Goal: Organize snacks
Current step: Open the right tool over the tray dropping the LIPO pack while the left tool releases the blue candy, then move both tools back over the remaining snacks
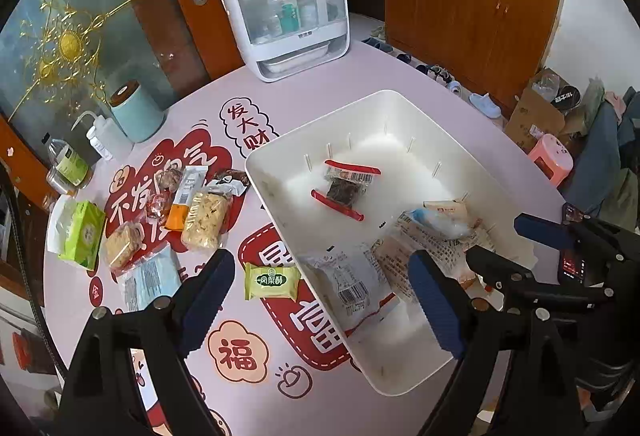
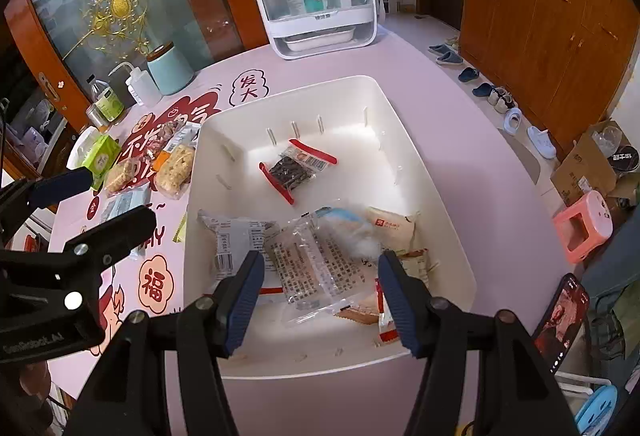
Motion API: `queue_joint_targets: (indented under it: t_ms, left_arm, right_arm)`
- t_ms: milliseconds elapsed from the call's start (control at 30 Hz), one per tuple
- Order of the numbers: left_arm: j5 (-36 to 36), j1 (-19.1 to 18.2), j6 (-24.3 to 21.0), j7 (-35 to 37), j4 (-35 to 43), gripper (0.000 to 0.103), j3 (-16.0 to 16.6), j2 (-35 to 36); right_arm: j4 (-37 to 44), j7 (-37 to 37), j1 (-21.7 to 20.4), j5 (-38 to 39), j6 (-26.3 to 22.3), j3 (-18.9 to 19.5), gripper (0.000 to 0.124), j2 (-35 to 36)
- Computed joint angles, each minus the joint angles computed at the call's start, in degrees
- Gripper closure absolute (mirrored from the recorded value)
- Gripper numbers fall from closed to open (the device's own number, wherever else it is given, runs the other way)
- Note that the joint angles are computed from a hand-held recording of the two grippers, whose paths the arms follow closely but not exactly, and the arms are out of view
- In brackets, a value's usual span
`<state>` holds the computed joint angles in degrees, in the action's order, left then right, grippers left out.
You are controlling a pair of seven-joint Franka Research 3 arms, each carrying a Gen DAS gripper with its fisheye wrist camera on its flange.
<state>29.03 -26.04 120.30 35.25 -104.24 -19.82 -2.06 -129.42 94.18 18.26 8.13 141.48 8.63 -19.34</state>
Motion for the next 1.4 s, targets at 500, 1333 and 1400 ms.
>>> queue_joint_targets:
  t_ms: [500,1333,1400]
  left_arm:
    - [-0.5,1.0,0.0,0.6,-6.9,0.015,-0.5,-8.0]
    - [-12.0,5.7,0.2,5.7,-36.5,0.015,5.3,-40.5]
    - [-13.2,5.8,0.2,7.2,-39.3,0.015,6.6,-43.5]
  right_arm:
    - [-0.8,5.7,0.9,-1.8,-0.1,2.4,0.064,-1.6]
    - [5.1,23.2,9.4,-12.6,-2.3,10.5,0.064,4.0]
    - [5.6,25.7,10.3,-13.7,-2.8,11.2,0.064,5.0]
